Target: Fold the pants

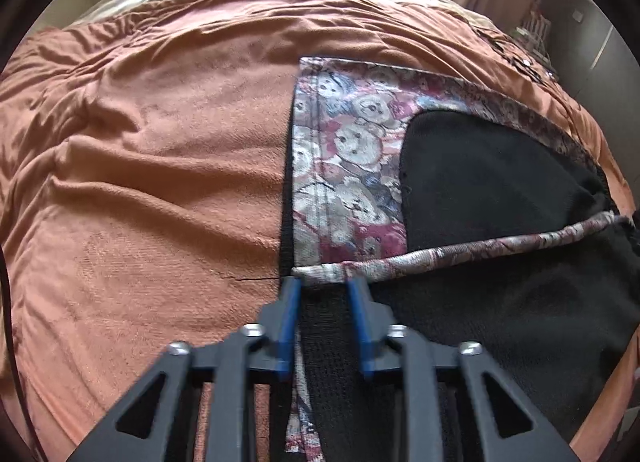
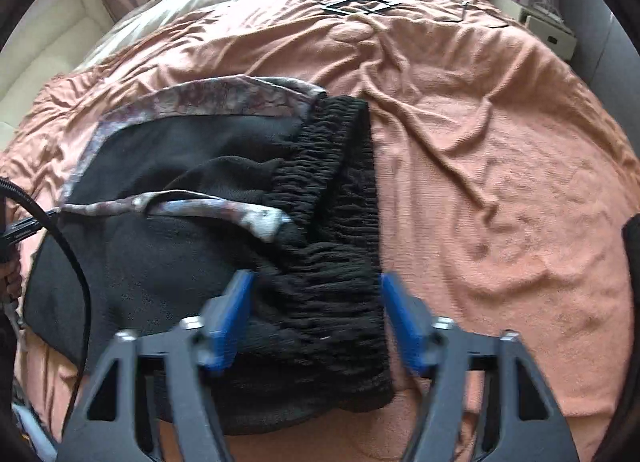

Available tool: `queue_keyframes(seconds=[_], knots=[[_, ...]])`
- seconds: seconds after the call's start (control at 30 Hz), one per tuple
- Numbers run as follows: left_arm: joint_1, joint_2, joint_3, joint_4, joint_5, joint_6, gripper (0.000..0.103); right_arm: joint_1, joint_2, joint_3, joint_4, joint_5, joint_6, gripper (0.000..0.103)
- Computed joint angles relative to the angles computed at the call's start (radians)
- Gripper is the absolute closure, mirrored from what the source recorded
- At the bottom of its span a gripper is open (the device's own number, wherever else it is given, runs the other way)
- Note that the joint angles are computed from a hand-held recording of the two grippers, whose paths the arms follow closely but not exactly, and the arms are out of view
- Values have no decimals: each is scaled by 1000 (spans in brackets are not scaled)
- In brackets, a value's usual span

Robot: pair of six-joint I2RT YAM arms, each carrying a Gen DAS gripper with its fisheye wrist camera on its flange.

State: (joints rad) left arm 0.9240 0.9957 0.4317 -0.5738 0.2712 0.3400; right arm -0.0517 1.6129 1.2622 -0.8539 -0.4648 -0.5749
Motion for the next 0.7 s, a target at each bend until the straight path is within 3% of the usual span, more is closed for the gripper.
queue_keyframes(seconds=[0.13, 0.4, 0.7], knots=[[-8, -80, 5, -49, -9, 7, 94, 7, -55, -33, 28, 8, -20, 67], [-3, -187, 114, -174, -7, -11, 95, -34, -136, -35, 5, -38, -46, 69], [-141, -12, 257, -68, -115, -167, 95, 5, -90, 52, 17, -30, 44, 69]])
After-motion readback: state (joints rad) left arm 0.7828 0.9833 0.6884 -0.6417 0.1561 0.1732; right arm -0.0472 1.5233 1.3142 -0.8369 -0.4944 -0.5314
